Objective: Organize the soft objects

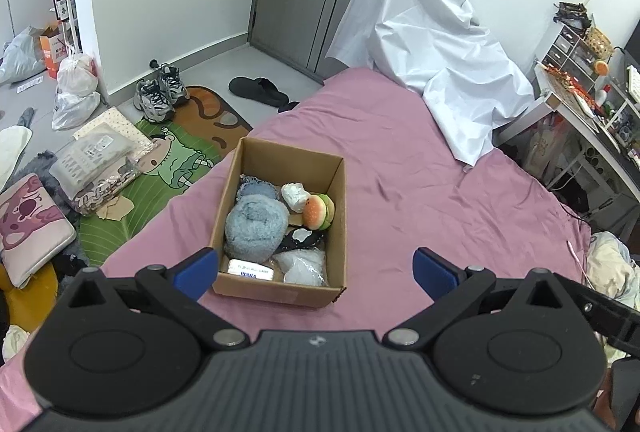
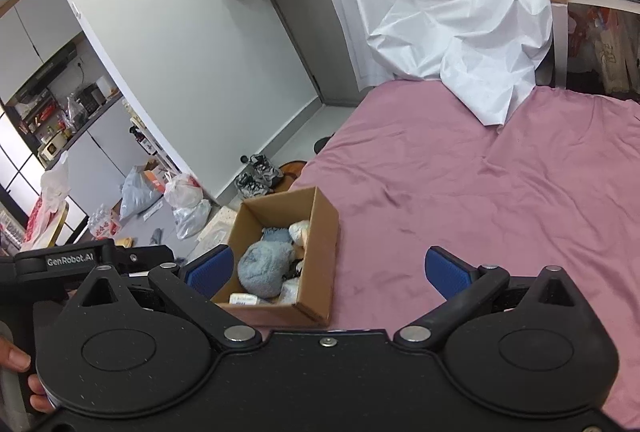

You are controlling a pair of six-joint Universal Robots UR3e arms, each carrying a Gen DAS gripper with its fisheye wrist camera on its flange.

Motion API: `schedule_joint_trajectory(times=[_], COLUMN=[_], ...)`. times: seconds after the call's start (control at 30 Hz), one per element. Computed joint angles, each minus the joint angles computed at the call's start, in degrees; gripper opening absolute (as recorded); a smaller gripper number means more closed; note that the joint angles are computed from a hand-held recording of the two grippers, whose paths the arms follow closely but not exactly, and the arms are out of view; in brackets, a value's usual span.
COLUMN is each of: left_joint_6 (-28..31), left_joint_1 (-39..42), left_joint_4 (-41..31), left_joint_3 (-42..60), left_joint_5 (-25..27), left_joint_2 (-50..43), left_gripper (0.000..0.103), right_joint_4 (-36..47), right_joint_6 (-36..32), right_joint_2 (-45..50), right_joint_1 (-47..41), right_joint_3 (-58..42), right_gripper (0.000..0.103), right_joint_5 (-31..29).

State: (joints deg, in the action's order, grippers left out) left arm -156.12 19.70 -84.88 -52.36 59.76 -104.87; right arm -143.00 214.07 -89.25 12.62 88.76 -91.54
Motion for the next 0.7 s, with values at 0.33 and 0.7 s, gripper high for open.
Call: schedule_joint_trajectory(times=[0.33, 0.7], left_joint_6=[6.69, 12.36], left_joint_1=[3.52, 8.10], left_joint_4=[-4.51, -8.30], left_joint_3=[-3.81, -7.84], left_joint_5=[-2.69, -4.70], left_joint_2=[6.84, 13.09], left_gripper=[0.103, 0.103], right_joint_4=[3.21, 9.22], right_joint_6=[0.31, 1.11], right_joint_2=[-3.16, -4.75], right_joint_1=[5.17, 8.46], right_joint_3=[-1.08, -3.42], right_gripper=[0.103, 0.103], right_joint_5=[-5.30, -6.84])
